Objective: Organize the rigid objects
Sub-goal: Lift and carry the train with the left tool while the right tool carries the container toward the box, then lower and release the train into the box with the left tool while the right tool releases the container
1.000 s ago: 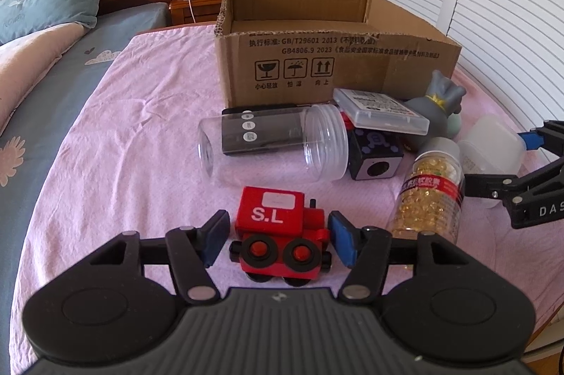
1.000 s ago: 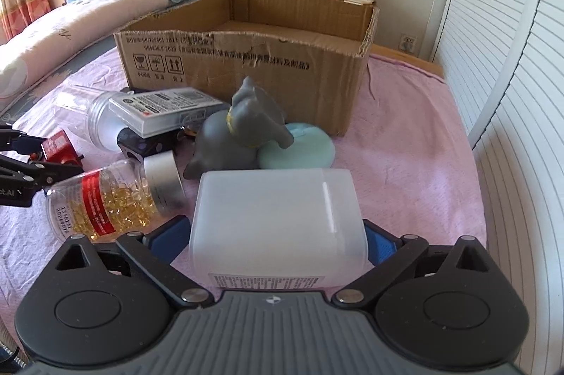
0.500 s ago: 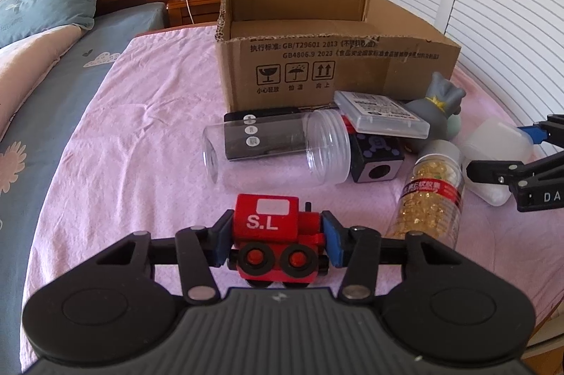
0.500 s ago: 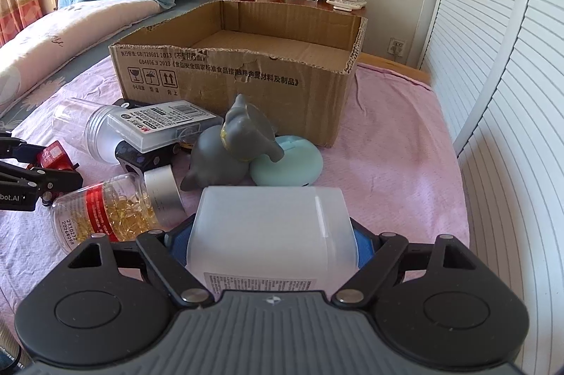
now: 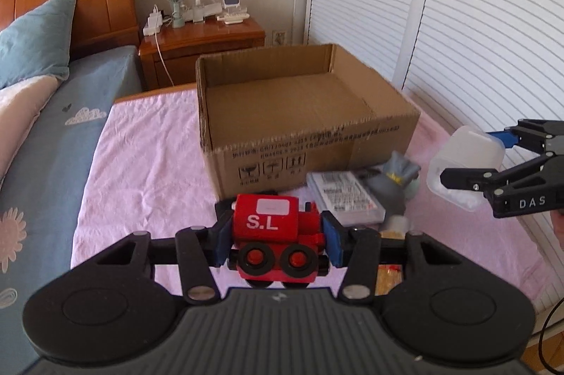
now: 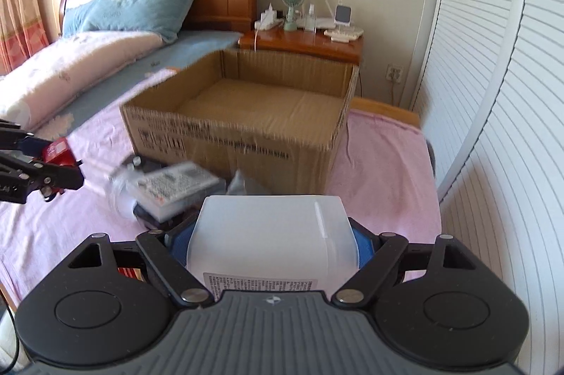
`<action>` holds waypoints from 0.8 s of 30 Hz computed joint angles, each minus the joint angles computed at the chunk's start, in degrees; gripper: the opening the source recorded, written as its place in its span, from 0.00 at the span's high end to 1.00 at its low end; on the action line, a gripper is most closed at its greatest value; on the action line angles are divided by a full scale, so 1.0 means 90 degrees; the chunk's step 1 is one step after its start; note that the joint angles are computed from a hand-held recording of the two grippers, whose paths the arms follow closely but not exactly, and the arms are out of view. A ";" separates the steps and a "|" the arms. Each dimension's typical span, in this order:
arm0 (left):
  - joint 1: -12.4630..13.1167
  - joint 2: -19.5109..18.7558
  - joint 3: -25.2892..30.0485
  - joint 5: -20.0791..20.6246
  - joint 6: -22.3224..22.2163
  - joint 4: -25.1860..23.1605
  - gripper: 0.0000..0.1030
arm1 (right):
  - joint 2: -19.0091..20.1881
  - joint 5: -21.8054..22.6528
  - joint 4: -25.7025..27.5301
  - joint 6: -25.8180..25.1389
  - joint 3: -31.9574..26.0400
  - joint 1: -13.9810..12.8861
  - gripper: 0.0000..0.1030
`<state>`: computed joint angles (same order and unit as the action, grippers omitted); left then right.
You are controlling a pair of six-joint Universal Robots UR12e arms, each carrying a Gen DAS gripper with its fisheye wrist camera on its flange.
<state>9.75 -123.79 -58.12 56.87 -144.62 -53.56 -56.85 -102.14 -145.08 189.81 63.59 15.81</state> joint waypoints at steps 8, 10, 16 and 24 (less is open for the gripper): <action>-0.0317 -0.0939 0.1668 0.0103 -0.0296 -0.0350 0.51 | 0.0501 -0.0005 -0.0087 -0.0258 -0.0968 -0.0086 0.16; -0.0406 -0.1234 0.2170 0.0220 -0.0302 -0.0598 0.51 | 0.0677 -0.0023 0.0042 -0.0293 -0.1301 -0.0105 0.16; -0.0561 -0.1713 0.2800 0.0658 -0.0653 -0.0485 0.15 | 0.1036 0.0016 0.0507 -0.0292 -0.1974 -0.0144 0.16; -0.0353 -0.1105 0.1869 0.0430 -0.0431 -0.0204 0.12 | 0.1415 0.0200 0.1056 -0.0232 -0.2630 -0.0221 0.16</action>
<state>6.58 -133.74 -41.30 60.73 -148.50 -55.40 -44.11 -100.33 -135.57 187.72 39.92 13.82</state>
